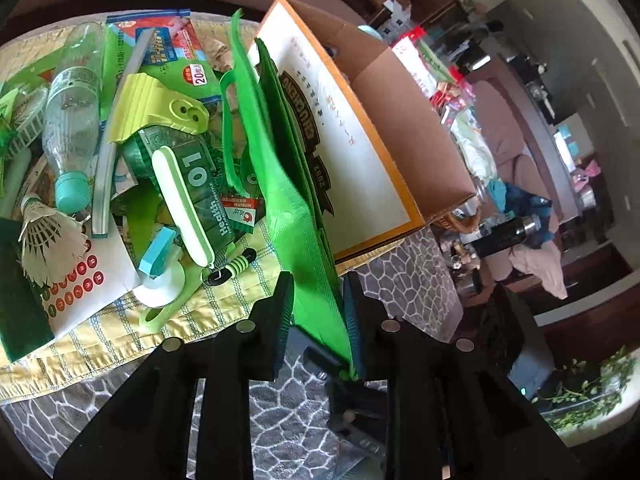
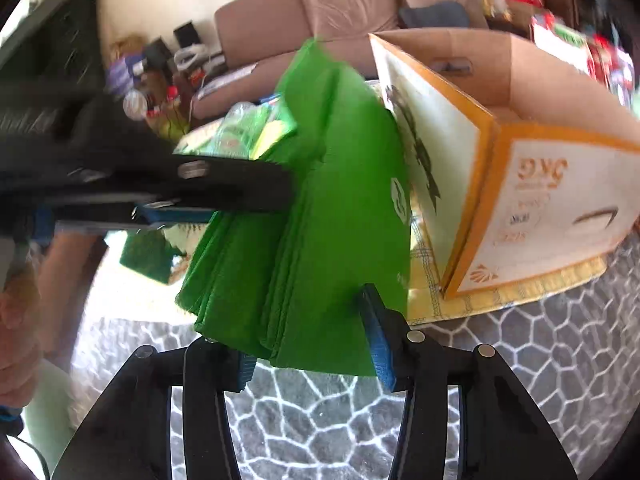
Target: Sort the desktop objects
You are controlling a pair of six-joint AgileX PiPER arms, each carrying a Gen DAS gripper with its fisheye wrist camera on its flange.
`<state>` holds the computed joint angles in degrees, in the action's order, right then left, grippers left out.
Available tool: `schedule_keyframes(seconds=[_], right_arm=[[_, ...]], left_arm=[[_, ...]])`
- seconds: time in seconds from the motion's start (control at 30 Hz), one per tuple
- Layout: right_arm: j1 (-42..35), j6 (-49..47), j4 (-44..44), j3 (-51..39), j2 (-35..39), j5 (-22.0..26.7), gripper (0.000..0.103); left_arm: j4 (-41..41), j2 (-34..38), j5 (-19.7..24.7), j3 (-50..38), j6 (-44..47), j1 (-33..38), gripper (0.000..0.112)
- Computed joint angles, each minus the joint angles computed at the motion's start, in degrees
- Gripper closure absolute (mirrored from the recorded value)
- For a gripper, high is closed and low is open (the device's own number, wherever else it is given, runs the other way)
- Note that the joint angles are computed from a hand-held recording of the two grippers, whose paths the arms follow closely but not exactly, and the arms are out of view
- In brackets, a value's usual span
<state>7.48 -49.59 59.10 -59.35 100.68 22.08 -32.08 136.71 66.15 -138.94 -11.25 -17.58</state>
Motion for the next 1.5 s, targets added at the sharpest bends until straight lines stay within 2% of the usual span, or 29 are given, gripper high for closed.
schedule_keyframes(seconds=[0.07, 0.17, 0.2, 0.27, 0.4, 0.5, 0.57, 0.63, 0.73, 0.8, 0.9, 0.93, 1.0, 1.03, 1.1, 1.13, 1.17, 1.3, 1.4, 1.5], right_arm=[[-4.01, -8.69, 11.21, 0.38, 1.01, 5.41, 0.064], [-13.04, -15.4, 28.28, 1.17, 5.19, 21.86, 0.068], [-15.53, -16.14, 33.24, 1.85, 7.09, 27.59, 0.075], [-18.49, -17.4, 38.02, 3.41, 8.68, 34.39, 0.075], [-19.94, -16.52, 37.16, 5.68, 7.5, 36.09, 0.075], [-19.82, -15.89, 36.11, 6.68, 6.03, 35.49, 0.075], [-20.51, -16.21, 36.86, 8.13, 5.03, 36.83, 0.075], [-21.28, -16.78, 37.74, 9.48, 4.3, 38.67, 0.075], [-23.03, -18.2, 37.51, 12.55, 2.35, 41.36, 0.075], [-23.99, -18.12, 37.33, 14.03, 1.52, 42.93, 0.075], [-25.71, -17.56, 37.07, 15.76, 0.57, 45.27, 0.075], [-26.05, -17.15, 36.77, 16.13, -0.2, 45.33, 0.075], [-26.5, -16.61, 35.07, 16.13, -1.51, 44.75, 0.075], [-26.72, -16.06, 33.84, 15.95, -2.42, 44.03, 0.075], [-27.45, -16.32, 33.23, 16.09, -3.5, 43.69, 0.075], [-27.77, -16.35, 32.87, 15.89, -4.04, 43.38, 0.075], [-28.06, -16.28, 32.06, 15.47, -5.28, 42.51, 0.075], [-26.88, -14.26, 26.81, 12.17, -10.33, 38.02, 0.077], [-25.54, -12.34, 23.89, 8.66, -12.23, 35.89, 0.077], [-24.38, -10.46, 21.43, 4.88, -11.93, 33.34, 0.078]], left_arm=[[-3.01, -6.36, -5.71, 11.46, 4.57, 1.94, 0.069], [-9.4, -15.13, -14.03, 28.65, 13.9, 5.11, 0.06], [-12.73, -16.92, -15.49, 33.34, 17.38, 6.21, 0.058], [-18.04, -18.97, -16.77, 40.38, 23.23, 7.78, 0.053], [-22.64, -20.2, -18.5, 49.18, 30.57, 8.62, 0.053], [-21.12, -20.31, -21.68, 52.07, 33.42, 6.09, 0.053], [-20.87, -19.97, -23.09, 52.69, 35.02, 3.86, 0.052], [-28.43, -19.38, -22.66, 54.6, 41.32, 3.61, 0.051], [-45.62, -16.98, -17.02, 57.55, 50.52, 6.18, 0.03], [-55.02, -15.36, -15.06, 59.97, 55.04, 7.41, 0.028], [-57.18, -11.3, -13.04, 57.79, 52.87, 7.66, 0.028], [-58.58, -9.88, -11.31, 57.07, 52.98, 7.7, 0.035], [-61.6, -7.97, -8.2, 56.26, 53.75, 7.68, 0.057], [-61.69, -7.75, -7.94, 55.56, 53.29, 7.45, 0.077], [-59.01, -8.69, -9.92, 53.97, 51.34, 6.65, 0.078], [-58.08, -9.25, -10.64, 53.41, 50.87, 6.37, 0.082], [-57.59, -10.1, -11.44, 53.27, 51.07, 6.29, 0.086], [-54.73, -13.63, -13.62, 51.57, 50.04, 6.21, 0.088], [-50.48, -15.06, -14.0, 47.26, 47.42, 6.89, 0.088], [-43.7, -13.65, -14.28, 38.35, 40.29, 6.19, 0.088]])
